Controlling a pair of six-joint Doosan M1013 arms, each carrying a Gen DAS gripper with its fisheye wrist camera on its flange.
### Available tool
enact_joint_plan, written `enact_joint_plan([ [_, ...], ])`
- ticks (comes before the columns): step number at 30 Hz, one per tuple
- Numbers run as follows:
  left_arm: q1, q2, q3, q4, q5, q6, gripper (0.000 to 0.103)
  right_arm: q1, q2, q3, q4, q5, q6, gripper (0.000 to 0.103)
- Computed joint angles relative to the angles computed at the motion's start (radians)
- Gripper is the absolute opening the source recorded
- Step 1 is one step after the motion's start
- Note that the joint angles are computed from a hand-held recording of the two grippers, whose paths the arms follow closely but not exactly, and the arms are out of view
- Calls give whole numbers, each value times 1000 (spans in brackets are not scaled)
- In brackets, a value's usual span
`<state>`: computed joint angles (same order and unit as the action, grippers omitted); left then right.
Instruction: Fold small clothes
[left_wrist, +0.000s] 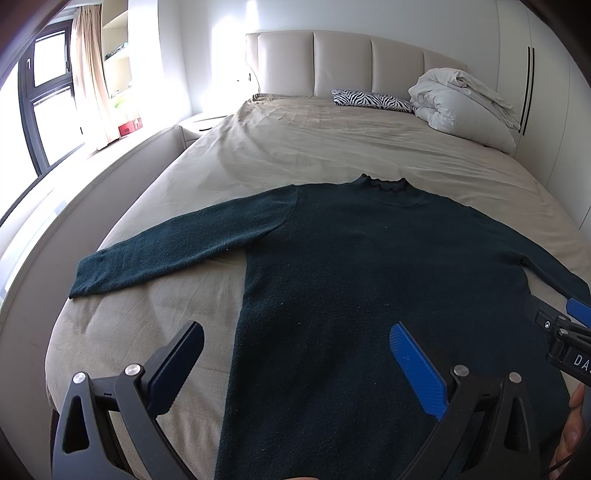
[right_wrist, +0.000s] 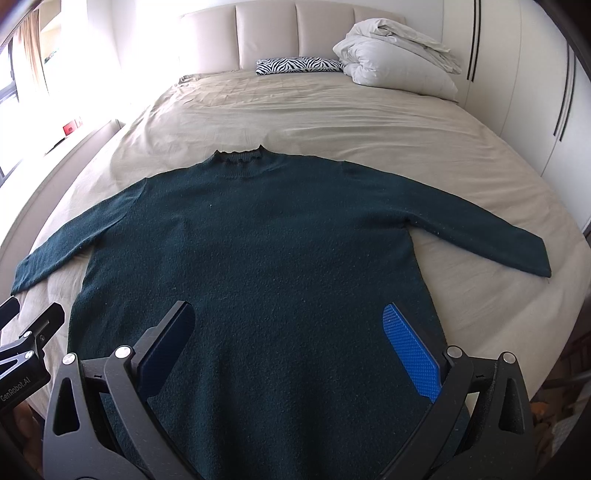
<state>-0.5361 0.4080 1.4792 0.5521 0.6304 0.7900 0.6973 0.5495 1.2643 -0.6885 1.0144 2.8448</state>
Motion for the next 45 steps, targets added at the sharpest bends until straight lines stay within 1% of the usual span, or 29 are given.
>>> enact_joint_plan([
  [11, 4, 1, 1, -7, -1, 8, 103, -1, 1, -3, 4, 2, -4, 103],
  [17, 6, 2, 0, -10, -1, 12, 103, -2, -5, 13, 3, -5, 1, 103],
  [45, 6, 2, 1, -10, -2, 11, 103, -2, 5, 13, 10, -11, -1, 103],
])
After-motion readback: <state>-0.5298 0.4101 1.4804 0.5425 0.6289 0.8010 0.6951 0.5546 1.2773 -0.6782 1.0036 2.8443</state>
